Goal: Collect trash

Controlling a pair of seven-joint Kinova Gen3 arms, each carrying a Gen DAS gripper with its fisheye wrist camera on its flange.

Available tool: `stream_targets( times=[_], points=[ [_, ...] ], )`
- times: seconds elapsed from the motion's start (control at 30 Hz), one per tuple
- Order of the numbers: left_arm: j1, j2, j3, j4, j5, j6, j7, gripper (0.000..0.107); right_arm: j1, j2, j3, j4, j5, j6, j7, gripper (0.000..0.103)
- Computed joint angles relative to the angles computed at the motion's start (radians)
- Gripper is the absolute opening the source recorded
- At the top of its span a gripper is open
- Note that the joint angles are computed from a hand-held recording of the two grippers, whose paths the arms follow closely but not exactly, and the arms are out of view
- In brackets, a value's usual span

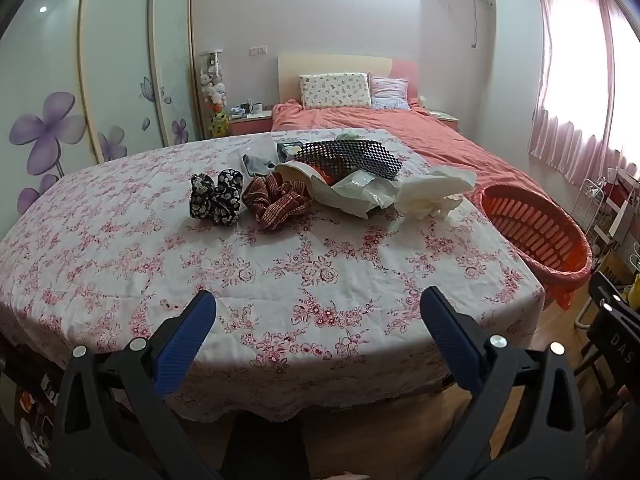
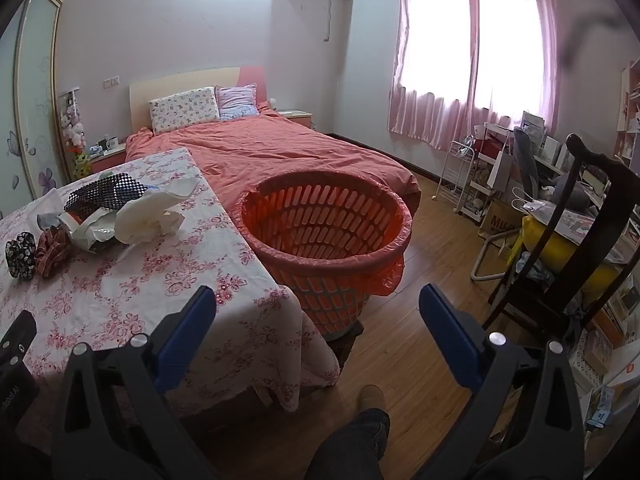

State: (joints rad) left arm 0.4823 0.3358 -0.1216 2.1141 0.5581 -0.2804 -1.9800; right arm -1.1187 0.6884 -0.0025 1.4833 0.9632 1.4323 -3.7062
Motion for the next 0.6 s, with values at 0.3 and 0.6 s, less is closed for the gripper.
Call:
stream_targets(
  times=[0.3,0.6],
  points=[
    [-0.002,0.0,0.002,0.0,-0.001,0.002,0.002,0.101,0.0,-0.003,-0.001,0.004,0.002,-0.002,-0.006,0.099],
    [-0.002,0.0,0.002,0.0,-0.002,0.002,0.003,0.101,0.001,-0.006,-0.003,0.011,0.004,-0.004,-0.011,0.099]
  ],
)
